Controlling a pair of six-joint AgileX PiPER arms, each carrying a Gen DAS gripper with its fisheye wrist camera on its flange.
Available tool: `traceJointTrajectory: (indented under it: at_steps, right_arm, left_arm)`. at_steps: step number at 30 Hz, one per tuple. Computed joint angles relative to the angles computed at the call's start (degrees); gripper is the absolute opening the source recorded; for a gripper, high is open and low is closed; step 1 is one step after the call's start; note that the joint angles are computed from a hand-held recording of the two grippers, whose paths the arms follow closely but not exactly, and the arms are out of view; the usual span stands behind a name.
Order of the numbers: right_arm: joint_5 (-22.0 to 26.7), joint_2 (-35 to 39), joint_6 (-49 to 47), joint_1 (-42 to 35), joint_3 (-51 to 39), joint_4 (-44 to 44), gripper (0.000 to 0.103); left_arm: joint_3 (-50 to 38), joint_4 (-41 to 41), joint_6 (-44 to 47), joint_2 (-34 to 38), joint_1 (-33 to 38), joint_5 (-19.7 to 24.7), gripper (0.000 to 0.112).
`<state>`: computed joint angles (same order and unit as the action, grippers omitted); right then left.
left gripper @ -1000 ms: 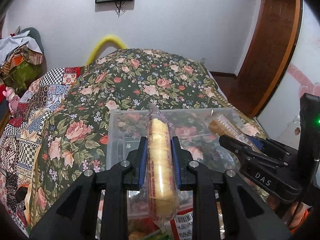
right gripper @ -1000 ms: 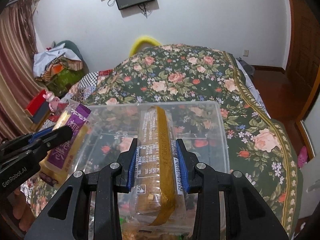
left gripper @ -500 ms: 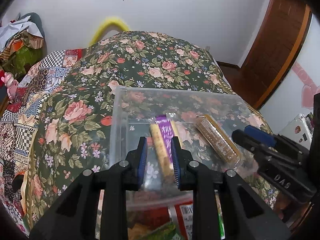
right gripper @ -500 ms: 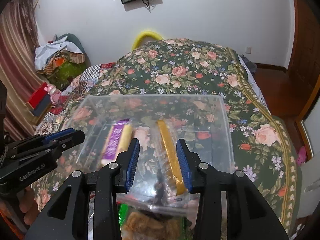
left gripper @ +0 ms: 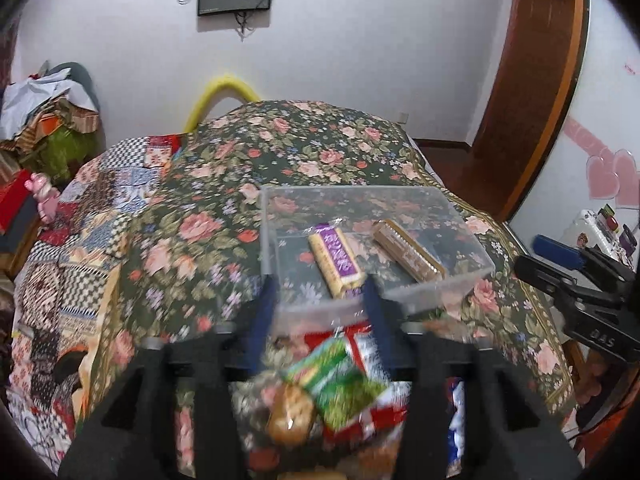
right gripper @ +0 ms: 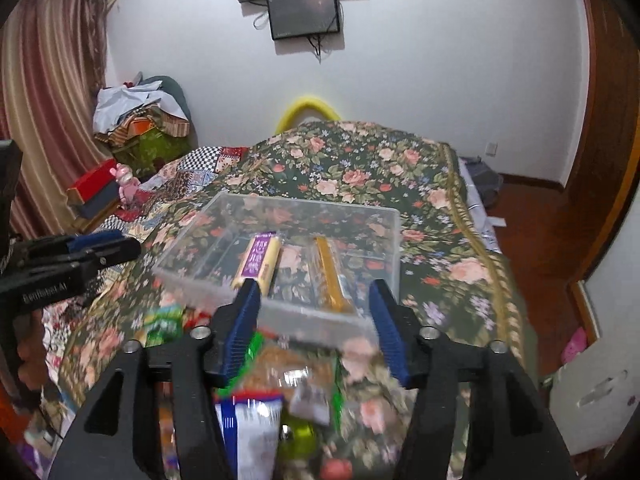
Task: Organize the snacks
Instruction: 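Grasp square cream biscuit pack with left gripper while right grasps orange-wrapped biscuit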
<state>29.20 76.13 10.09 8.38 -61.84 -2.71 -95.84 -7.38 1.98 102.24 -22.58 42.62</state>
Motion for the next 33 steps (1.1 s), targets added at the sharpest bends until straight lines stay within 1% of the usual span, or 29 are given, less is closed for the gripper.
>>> traceJointTrajectory:
  at_steps: [2,4,10,12,16,19,20,22,23,25,26,28,31,33]
  right_arm:
    - [0.7,-3.5,0.6,0.0,2.6,-0.6,0.062]
    - [1.5,-6.5,0.5,-0.4,5.1,-0.3,0.065]
    - [3.5,-13.7,4.7,0.9,11.9,-3.9,0.065]
    - [3.9,-15.8,6.2,1.7,14.3,-4.7,0.065]
    - [4.3,-18.3,11.8,4.6,19.2,-8.1,0.066]
    - [4.3,-20.1,11.6,5.0,22.4,-6.3,0.066]
    - [4.1,-20.1,10.9,4.7,23.5,-5.3,0.066]
    - [4.0,-19.5,12.6,5.2,24.9,-6.3,0.066]
    - [3.8,-19.5,11.4,4.6,25.6,-5.3,0.066]
    - [3.0,-19.2,9.4,3.9,27.4,-3.5,0.066]
    - [2.6,-19.1,10.2,4.4,28.6,-4.0,0.066]
    - [1.4,-17.4,8.1,3.6,29.8,-1.8,0.066]
    - [1.1,-16.4,8.3,4.3,31.0,-1.2,0.066]
    - [0.5,-15.5,6.7,3.7,31.6,0.2,0.066]
  left_arm:
    - [5.0,0.3,-0.5,-3.8,0.2,-1.9,0.064]
    - [8.5,2.1,-1.5,-6.6,-0.1,-2.0,0.067]
    - [18.1,3.7,-1.5,-13.7,-0.5,-1.9,0.072]
    - [21.8,3.1,-1.1,-16.1,-0.5,-2.1,0.073]
    - [28.1,2.3,-1.9,-19.2,-0.8,-2.8,0.074]
    - [31.9,2.8,-2.5,-20.3,-1.2,-3.1,0.074]
    - [33.1,3.0,-2.8,-20.6,-1.4,-3.4,0.074]
    - [34.9,2.6,-3.0,-20.8,-1.4,-3.8,0.074]
    - [35.8,2.7,-3.3,-20.7,-1.4,-4.1,0.074]
    - [37.1,3.2,-4.5,-20.3,-1.7,-4.5,0.074]
    - [37.5,2.9,-4.7,-19.9,-1.8,-4.6,0.074]
    - [38.0,2.2,-4.6,-18.9,-2.0,-4.7,0.074]
    - [38.7,1.6,-4.7,-17.3,-2.8,-5.4,0.074]
    - [38.9,2.2,-5.2,-16.3,-3.8,-6.2,0.074]
